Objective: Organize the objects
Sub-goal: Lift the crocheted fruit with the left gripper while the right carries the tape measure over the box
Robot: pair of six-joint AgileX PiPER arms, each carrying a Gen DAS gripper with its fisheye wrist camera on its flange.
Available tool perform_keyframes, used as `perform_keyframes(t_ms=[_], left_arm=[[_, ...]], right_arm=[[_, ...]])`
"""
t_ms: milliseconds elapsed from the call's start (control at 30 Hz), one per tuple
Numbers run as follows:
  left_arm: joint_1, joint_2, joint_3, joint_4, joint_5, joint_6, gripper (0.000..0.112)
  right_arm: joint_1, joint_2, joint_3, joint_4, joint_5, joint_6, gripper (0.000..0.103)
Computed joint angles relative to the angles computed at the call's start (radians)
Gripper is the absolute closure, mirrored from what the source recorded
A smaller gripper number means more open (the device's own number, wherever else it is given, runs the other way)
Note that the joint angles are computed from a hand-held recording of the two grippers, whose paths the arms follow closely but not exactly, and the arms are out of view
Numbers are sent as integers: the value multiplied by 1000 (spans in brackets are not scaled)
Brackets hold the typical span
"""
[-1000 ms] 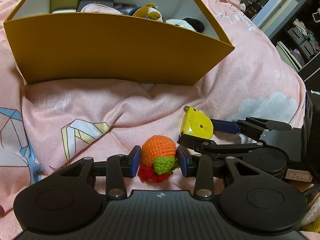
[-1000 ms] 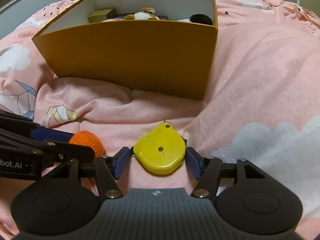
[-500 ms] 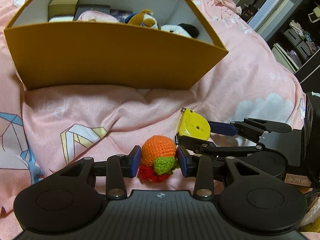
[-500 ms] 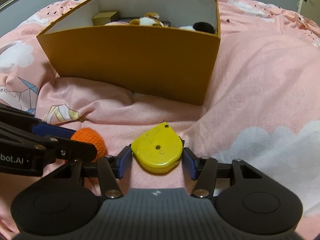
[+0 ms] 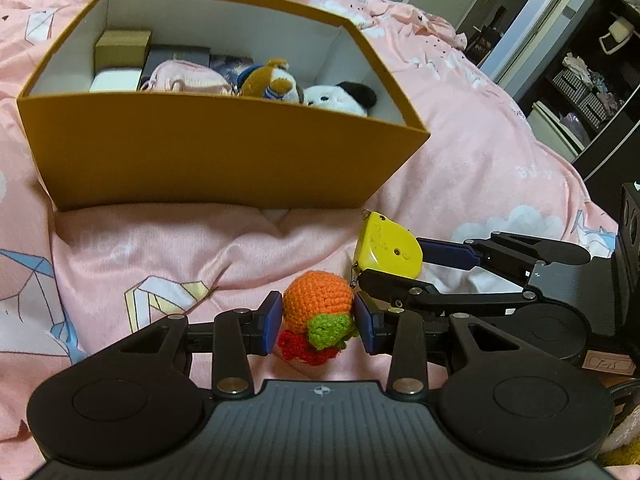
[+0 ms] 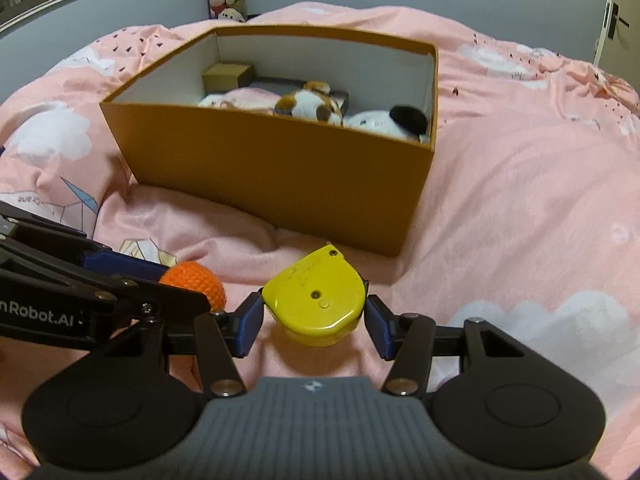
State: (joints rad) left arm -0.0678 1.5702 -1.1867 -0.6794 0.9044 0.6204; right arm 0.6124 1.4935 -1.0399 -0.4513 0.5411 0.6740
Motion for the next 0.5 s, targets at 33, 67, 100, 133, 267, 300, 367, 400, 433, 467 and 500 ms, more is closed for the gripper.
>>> perform_keyframes(t_ms=[33, 67, 100, 133, 267, 300, 367, 400, 433, 467, 500], left_arm=[[2, -4, -2, -5, 1, 4, 68], [4, -8, -3, -11, 2, 9, 68], [5, -12, -6, -17, 2, 12, 68], [7, -16, -8, -24, 3, 15, 68], [20, -36, -19, -54, 11, 33, 68], [23, -39, -24, -61, 16, 35, 68], [32, -45, -40, -79, 29, 39, 68], [37, -48, -49, -89, 33, 41, 68], [40, -49, -61, -98, 37, 38, 68], [45, -44, -78, -107, 44, 31, 68], [52, -38, -95, -122, 54, 28, 68]], right_arm=[[1, -5, -2, -2, 1, -2, 46], [2, -9, -5, -5, 2, -4, 46], [3, -15, -9, -11, 4, -5, 46], [4, -22, -11, -17, 5, -6, 46], [13, -45, -32, -37, 18, -23, 46], [16, -51, -39, -43, 24, -27, 46], [20, -64, -56, -52, 37, -48, 46], [20, -70, -67, -50, 41, -67, 46], [20, -76, -77, -51, 44, -82, 46], [21, -80, -89, -55, 49, -96, 46], [17, -82, -106, -49, 53, -124, 46]])
